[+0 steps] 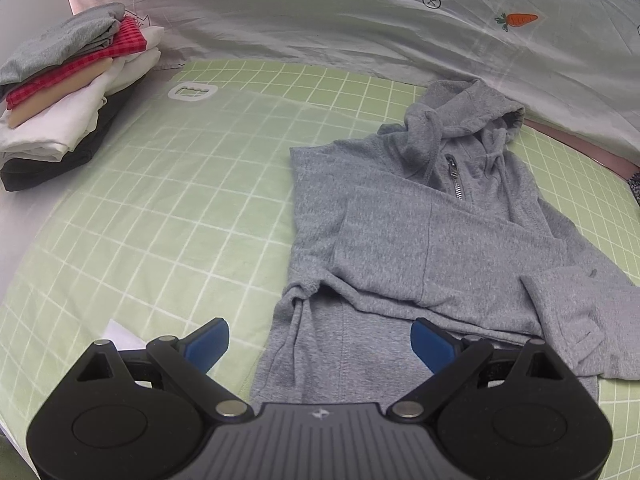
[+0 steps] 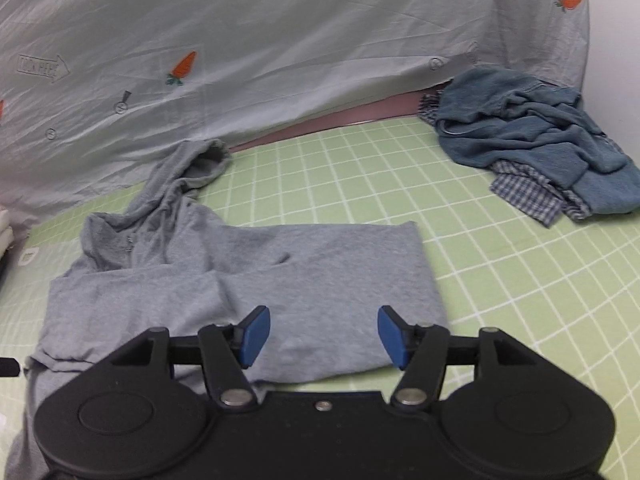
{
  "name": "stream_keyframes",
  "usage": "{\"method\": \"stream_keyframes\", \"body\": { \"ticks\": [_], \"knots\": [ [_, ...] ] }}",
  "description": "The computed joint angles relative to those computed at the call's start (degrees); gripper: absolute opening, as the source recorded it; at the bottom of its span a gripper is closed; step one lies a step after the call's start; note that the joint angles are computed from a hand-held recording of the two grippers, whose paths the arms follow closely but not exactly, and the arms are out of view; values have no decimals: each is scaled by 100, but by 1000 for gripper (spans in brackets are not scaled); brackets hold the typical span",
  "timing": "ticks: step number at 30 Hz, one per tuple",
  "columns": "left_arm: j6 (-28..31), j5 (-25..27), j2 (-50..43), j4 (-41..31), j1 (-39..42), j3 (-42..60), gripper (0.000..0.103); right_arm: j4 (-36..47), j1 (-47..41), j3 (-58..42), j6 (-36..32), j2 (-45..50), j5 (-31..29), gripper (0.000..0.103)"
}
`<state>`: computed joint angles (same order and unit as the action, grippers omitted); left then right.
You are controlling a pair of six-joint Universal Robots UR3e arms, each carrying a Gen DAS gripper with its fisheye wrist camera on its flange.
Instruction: Fold clothes
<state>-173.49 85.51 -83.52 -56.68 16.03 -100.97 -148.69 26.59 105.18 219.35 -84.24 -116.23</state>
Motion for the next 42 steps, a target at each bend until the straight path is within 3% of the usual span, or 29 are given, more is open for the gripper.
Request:
{"method": "stream_keyframes", "body": {
  "ticks": [2, 7, 9, 15, 30, 36, 42],
  "knots": [
    [-155, 48, -128, 61, -202, 94, 97, 233, -88, 349, 154, -261, -184, 74],
    [-499, 7, -618, 265, -696, 505, 95, 662, -501, 908, 468, -687, -314, 85],
    [-524, -172, -888, 366, -845, 727, 90, 694, -675, 1012, 458, -729, -319, 86],
    [-401, -797, -1920, -53, -1161, 1882, 59, -125, -1146, 1214, -60, -507, 20, 86],
    [-78, -1499, -3293, -1413, -1490, 3495, 57, 245, -1091, 859, 304, -64, 68, 86],
    [101, -1723, -3305, -1210, -1505, 3316, 9, 449, -995, 695, 388, 11, -37, 86],
    [-60, -2270, -2920, -1141, -1065, 3093, 7, 630, -903, 641, 510, -37, -188, 86]
  ]
}}
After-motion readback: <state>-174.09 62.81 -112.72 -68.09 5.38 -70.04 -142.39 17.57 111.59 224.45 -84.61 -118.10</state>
